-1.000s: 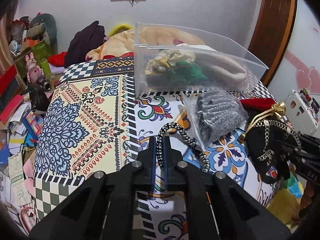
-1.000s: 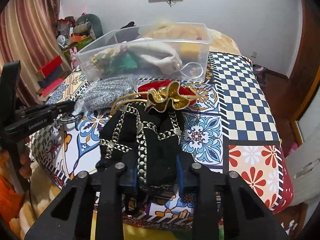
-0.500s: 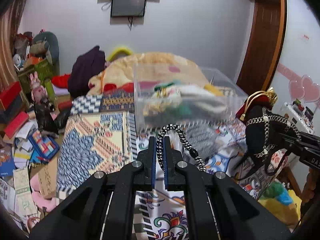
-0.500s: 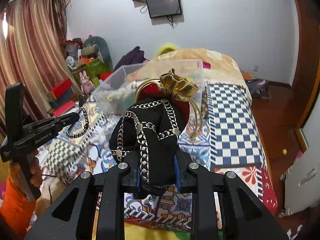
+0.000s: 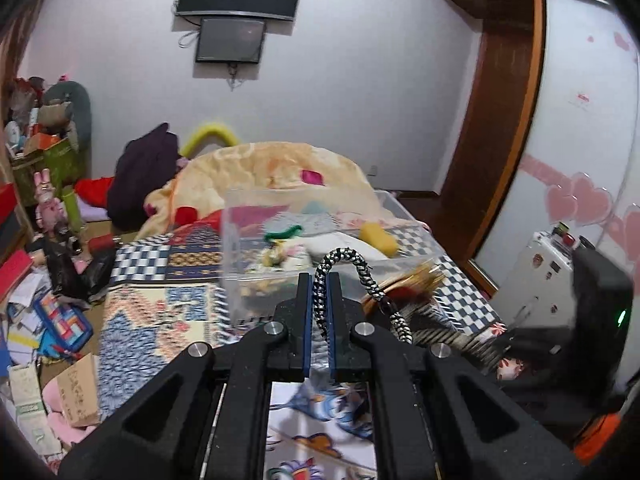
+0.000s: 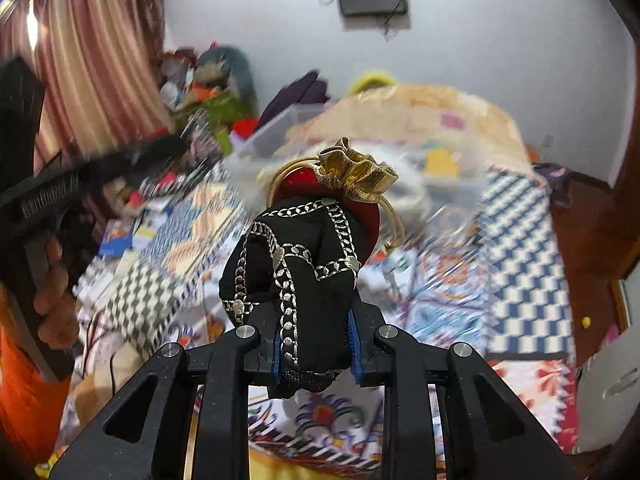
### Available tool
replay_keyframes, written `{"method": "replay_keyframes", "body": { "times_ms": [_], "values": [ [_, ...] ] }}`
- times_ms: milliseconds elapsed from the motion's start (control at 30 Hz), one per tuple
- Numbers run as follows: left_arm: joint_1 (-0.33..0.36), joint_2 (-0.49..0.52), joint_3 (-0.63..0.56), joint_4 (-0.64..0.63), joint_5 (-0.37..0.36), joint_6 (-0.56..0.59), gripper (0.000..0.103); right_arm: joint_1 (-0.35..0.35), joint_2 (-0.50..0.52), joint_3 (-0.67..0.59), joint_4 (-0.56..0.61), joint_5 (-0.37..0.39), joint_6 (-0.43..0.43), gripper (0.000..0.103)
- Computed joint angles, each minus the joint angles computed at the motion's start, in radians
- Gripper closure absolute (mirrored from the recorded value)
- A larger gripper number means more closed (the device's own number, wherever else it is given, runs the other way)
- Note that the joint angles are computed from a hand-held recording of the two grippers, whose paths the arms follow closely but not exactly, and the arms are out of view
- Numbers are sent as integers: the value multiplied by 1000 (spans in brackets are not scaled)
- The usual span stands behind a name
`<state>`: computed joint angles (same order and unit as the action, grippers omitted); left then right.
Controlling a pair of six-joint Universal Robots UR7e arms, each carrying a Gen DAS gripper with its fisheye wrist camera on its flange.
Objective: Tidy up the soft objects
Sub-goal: 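Lower the black pouch and chain strap into the box and release both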
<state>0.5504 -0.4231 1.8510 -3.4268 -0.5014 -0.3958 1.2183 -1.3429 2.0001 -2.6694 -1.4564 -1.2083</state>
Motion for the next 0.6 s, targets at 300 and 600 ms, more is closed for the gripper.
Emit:
{"method": "replay_keyframes", "body": {
  "times_ms": [300, 600],
  "values": [
    [81, 49, -93, 169, -44, -55, 98, -9, -29, 14, 47, 20, -34, 81],
    [100, 31, -74, 173, -28, -82, 98, -31, -64, 0, 30, 82, -26, 81]
  ]
}}
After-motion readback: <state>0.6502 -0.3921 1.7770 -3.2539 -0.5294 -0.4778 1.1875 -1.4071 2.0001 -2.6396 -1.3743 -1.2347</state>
